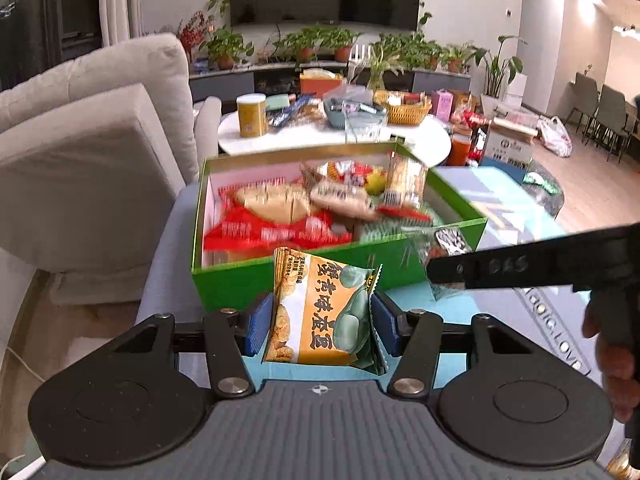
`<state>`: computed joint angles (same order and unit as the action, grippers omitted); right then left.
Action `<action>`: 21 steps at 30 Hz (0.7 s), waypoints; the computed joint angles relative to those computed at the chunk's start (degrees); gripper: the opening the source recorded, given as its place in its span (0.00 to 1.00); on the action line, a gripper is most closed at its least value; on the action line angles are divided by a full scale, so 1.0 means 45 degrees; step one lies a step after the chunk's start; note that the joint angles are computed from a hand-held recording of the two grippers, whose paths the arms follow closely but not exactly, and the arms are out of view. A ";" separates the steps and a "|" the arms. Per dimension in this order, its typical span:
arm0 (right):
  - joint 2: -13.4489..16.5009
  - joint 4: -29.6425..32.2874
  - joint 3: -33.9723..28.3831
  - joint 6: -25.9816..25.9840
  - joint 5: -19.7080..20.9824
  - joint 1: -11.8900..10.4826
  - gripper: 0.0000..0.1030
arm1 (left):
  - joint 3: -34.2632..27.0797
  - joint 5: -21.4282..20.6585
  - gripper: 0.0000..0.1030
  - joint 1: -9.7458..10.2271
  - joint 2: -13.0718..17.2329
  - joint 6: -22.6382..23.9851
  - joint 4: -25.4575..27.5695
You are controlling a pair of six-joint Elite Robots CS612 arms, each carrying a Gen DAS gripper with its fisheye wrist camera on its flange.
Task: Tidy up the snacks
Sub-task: 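Carry the pea-snack bag with the left gripper while the right carries the cookie packet to the box, then lower both snacks into the green box and open both grippers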
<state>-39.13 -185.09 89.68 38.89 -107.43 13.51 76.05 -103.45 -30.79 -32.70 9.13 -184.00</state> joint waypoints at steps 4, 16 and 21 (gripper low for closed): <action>-0.0117 -0.0779 -0.0153 -0.0246 0.0205 -0.0049 0.37 | -0.0409 -0.0030 0.49 -0.0002 0.0040 0.0087 -0.0244; 0.0307 -0.0270 -0.1553 0.0241 0.0134 -0.0524 0.37 | -0.3953 0.0379 0.49 -0.0096 0.1518 -0.0167 0.1185; 0.0707 0.0089 -0.2111 0.0731 0.0343 -0.0790 0.37 | -0.5586 0.0573 0.49 -0.0145 0.2429 -0.0269 0.2268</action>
